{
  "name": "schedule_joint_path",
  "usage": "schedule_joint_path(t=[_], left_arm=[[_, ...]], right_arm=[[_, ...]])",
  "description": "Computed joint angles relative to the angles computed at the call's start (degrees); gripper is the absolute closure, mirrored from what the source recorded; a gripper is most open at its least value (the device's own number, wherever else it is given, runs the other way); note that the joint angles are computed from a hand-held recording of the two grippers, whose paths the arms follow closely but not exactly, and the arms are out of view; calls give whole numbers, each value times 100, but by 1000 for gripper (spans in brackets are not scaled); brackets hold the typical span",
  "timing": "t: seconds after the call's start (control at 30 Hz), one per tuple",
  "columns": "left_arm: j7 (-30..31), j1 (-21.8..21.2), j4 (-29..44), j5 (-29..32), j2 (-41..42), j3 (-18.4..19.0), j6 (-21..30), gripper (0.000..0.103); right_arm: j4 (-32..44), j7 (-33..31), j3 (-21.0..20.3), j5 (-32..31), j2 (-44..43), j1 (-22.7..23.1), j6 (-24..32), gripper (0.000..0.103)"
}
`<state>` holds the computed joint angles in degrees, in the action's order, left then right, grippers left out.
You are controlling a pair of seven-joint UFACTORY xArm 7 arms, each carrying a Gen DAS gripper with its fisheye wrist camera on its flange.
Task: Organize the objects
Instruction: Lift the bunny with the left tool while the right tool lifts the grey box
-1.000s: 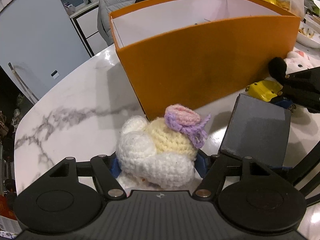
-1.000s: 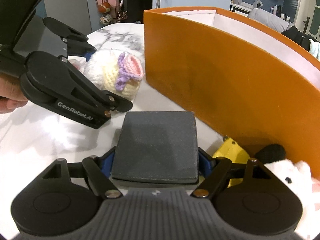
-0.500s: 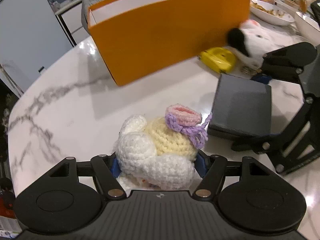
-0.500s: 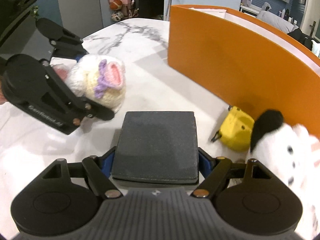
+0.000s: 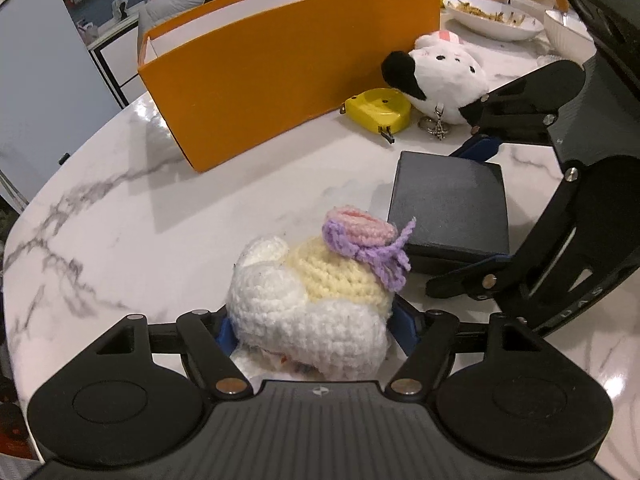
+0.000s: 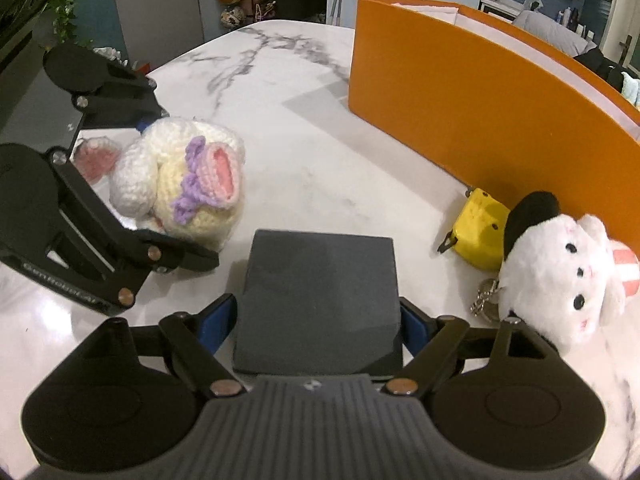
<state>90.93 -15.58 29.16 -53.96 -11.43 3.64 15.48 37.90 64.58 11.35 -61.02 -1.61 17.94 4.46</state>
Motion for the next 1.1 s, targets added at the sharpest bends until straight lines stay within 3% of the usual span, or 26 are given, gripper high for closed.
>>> schedule_joint_path(t=[0.1, 0.23, 0.33, 0.37, 0.4, 0.73, 0.9, 1.0, 1.1], left_arm=[[496, -79, 90, -546, 106, 128, 63, 18], [823, 46, 156, -1030, 216, -15, 49, 14], [361, 231, 183, -607, 226, -177, 113, 18], [251, 262, 188, -497, 227, -200, 121, 19], [163, 288, 190, -394, 222, -209, 143, 21], [-26, 293, 3, 20, -21, -97, 213, 25], [-187, 257, -116, 248, -283, 41, 294, 25], [-351, 192, -183, 402, -514, 99, 320, 25], [-409, 22, -223, 467, -819, 213, 415, 25]], right_arm=[[61, 217, -10, -196, 45, 2, -3, 18], [46, 473, -35, -421, 26, -1, -53, 18], [-49, 591, 0, -576, -86, -55, -111, 21], [-44, 618, 12, -628, -89, -76, -141, 26], [-70, 445, 16, -441, -108, -57, -123, 26], [-243, 404, 203, -234, -316, -251, -281, 27], [-371, 380, 507, -125, -604, -518, -414, 27], [-506, 71, 576, 244, -857, -550, -503, 27], [-670, -546, 386, 896, -1132, -281, -506, 27]])
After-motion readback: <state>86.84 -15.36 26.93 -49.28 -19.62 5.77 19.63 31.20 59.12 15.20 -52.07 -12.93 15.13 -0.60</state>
